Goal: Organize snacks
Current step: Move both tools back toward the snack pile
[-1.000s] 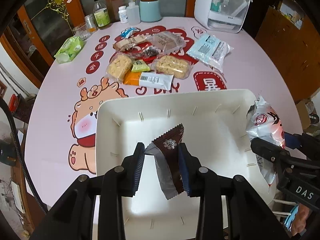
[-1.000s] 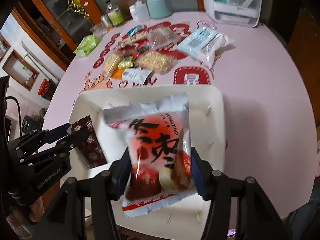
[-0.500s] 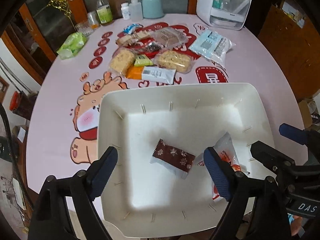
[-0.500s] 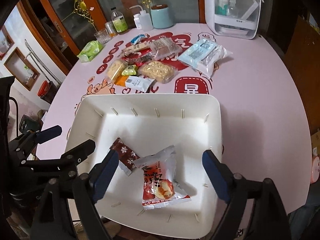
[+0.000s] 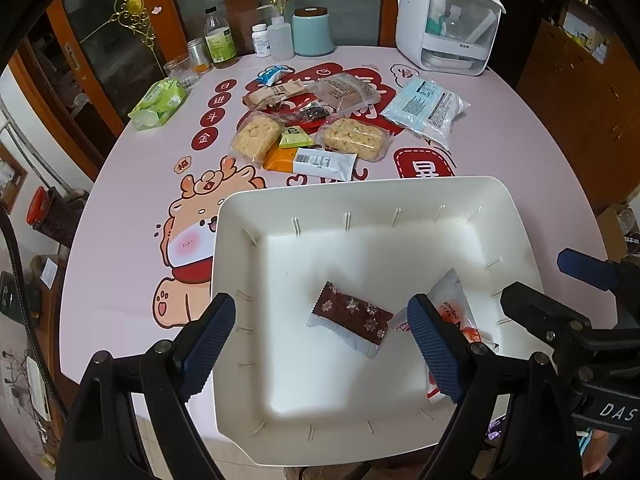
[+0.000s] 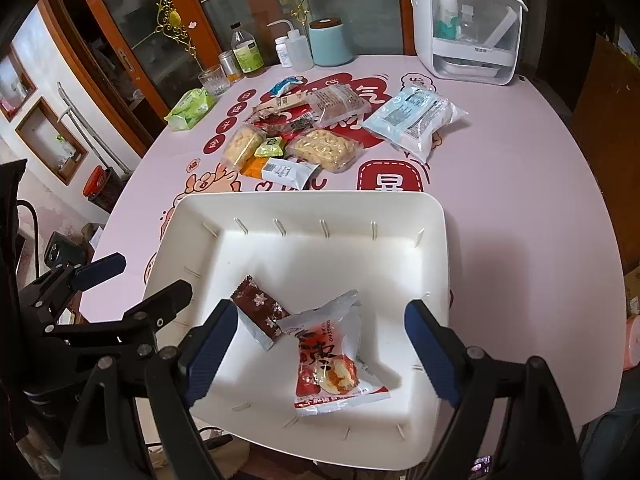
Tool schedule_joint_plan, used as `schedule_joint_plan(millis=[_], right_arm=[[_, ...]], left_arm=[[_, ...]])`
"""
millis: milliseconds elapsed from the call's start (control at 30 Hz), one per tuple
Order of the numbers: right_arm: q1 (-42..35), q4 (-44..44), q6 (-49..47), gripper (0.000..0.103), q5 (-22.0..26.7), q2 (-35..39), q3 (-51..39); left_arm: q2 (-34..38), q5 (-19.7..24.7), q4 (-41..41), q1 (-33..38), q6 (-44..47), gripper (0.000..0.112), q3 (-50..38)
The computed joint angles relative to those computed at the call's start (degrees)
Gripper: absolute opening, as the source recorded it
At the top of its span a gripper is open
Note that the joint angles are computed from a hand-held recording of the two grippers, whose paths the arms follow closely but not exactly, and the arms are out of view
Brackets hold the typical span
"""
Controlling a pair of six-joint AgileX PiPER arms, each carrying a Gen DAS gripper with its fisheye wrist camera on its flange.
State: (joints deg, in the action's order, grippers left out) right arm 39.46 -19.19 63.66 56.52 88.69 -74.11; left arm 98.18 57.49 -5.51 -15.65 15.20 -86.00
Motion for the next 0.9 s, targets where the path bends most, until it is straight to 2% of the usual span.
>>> schedule_joint_plan(millis=[433, 567, 700, 767, 900], right_arm=[[1.45, -8.92, 6.88, 0.086, -2.86, -2.06, 1.4], [2.41, -15.05, 10.65, 0.086, -0.89, -1.43, 0.62], [1.27, -14.84, 4.86, 0.086, 2.31, 1.14, -4.0], [0.68, -14.25, 1.36, 0.086, 4.48, 3.02, -7.13], [-2.01, -12.85, -4.96, 0.086, 5.4, 5.71, -12.99]], left_arm=[[-3.12, -5.6, -0.69, 0.21, 2.04, 0.087, 2.5], [-3.34, -7.39, -1.63, 0.57, 4.9, 0.087, 2.08], [-2.2, -8.5, -1.21, 1.05, 6.54, 0.087, -0.34], [-1.19, -8.16, -1.24, 1.45, 7.6, 0.087, -2.28], [3.76, -2.65, -4.89, 4.1, 11.7, 0.087, -11.49]])
